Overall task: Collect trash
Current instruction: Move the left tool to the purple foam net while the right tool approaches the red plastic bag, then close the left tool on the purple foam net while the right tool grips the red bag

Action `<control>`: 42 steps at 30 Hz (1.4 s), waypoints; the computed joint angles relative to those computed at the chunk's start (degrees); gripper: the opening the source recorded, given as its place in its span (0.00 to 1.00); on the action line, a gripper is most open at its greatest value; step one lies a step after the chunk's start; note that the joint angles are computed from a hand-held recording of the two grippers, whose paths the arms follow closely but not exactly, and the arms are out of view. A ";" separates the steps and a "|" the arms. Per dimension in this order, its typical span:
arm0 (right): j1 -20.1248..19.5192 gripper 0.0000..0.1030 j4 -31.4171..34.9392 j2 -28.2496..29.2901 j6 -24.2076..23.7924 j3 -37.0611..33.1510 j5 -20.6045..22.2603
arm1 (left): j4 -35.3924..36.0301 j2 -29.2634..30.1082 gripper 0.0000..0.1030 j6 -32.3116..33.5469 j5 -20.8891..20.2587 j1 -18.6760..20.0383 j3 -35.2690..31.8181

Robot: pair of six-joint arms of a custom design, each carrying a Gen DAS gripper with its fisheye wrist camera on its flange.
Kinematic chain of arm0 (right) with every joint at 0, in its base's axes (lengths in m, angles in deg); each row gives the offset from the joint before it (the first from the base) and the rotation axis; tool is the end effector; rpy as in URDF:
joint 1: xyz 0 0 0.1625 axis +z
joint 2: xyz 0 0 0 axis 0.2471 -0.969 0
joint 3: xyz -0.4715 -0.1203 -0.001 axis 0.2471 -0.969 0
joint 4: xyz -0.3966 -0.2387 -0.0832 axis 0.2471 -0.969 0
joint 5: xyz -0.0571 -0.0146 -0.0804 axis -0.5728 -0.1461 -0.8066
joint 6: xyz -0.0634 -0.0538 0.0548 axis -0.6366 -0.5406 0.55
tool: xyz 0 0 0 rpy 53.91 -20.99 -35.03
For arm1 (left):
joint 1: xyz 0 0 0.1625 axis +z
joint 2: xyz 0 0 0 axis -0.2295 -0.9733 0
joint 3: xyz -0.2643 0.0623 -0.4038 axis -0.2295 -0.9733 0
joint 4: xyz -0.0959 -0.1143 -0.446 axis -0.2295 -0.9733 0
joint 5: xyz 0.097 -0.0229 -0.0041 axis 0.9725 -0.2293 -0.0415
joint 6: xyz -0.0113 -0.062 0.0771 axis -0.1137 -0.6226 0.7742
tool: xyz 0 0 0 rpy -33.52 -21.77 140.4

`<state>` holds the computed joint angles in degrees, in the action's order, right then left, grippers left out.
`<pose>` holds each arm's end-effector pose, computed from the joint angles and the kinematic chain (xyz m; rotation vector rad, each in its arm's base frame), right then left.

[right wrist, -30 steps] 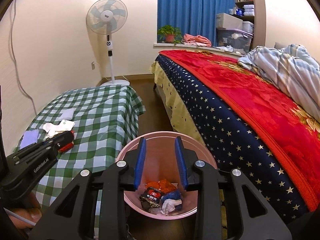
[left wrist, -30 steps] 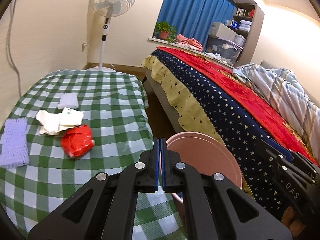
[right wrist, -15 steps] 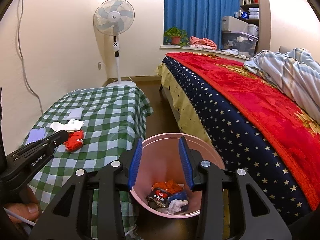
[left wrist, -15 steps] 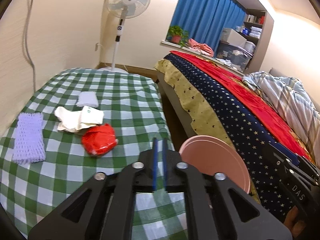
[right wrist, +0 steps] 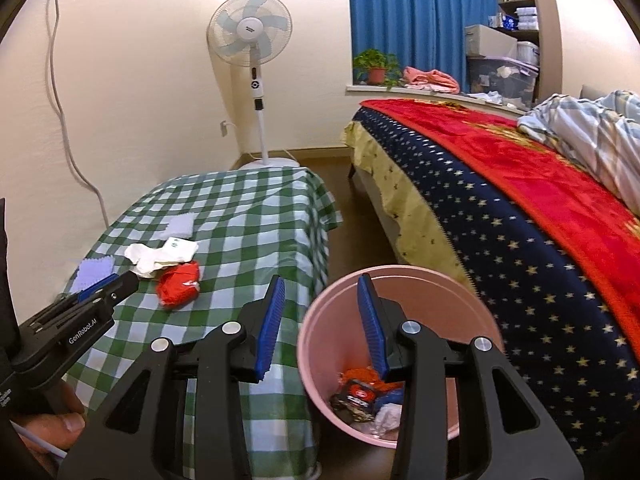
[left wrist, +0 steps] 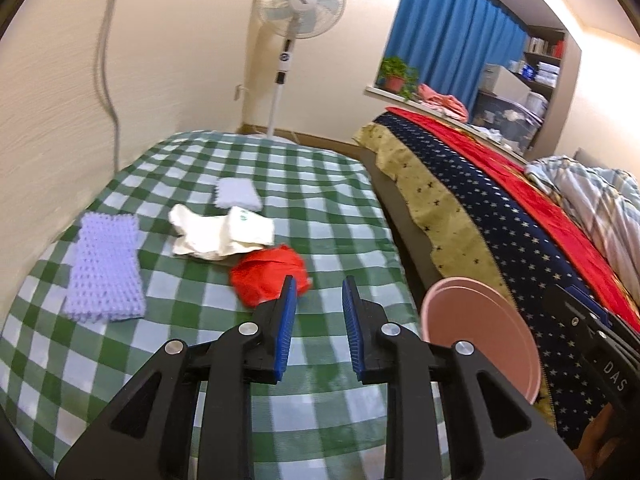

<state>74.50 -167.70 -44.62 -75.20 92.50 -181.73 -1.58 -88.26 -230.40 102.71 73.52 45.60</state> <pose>0.0794 -0.7085 0.1729 0.3464 -2.1441 1.1946 -0.2040 -0.7494 0.0128 0.4277 2.3872 -1.1738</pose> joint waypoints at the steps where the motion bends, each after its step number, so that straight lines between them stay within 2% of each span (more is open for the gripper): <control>1: -0.05 0.38 0.45 0.35 0.21 -0.30 0.43 | -0.25 -0.10 0.23 -0.10 -0.69 0.18 0.05; 13: -0.32 0.38 5.62 4.99 2.09 -5.31 6.88 | -6.62 -2.37 0.23 -0.40 -9.70 2.17 2.24; 19: -0.33 0.38 10.79 7.56 1.86 -8.97 9.57 | -7.96 -2.65 0.23 -0.85 -13.93 3.18 2.05; 22: -0.34 0.38 13.55 8.35 1.53 -10.57 10.63 | -7.67 -2.48 0.31 -1.51 -15.59 3.73 1.47; 23: -0.32 0.44 14.95 8.69 1.37 -11.33 11.15 | -7.81 -2.52 0.36 -1.64 -16.18 3.91 1.44; 26: -0.16 0.57 17.50 9.75 0.43 -13.12 12.22 | -8.56 -2.75 0.38 -1.30 -17.85 4.30 1.50; 29: 0.26 0.67 19.65 11.25 -1.12 -15.08 12.11 | -7.49 -2.56 0.47 -3.26 -19.70 4.71 0.75; 31: 0.44 0.70 20.73 12.09 -1.51 -16.12 11.82 | -6.97 -2.56 0.52 -4.72 -21.04 5.01 0.50; 37: 0.78 0.76 24.44 13.95 -1.62 -18.91 10.70 | -4.36 -1.62 0.53 -7.74 -24.03 5.93 -1.60; 42: 0.65 0.79 27.22 15.23 -0.77 -21.10 9.60 | -0.70 -0.57 0.53 -10.99 -24.67 6.53 -3.51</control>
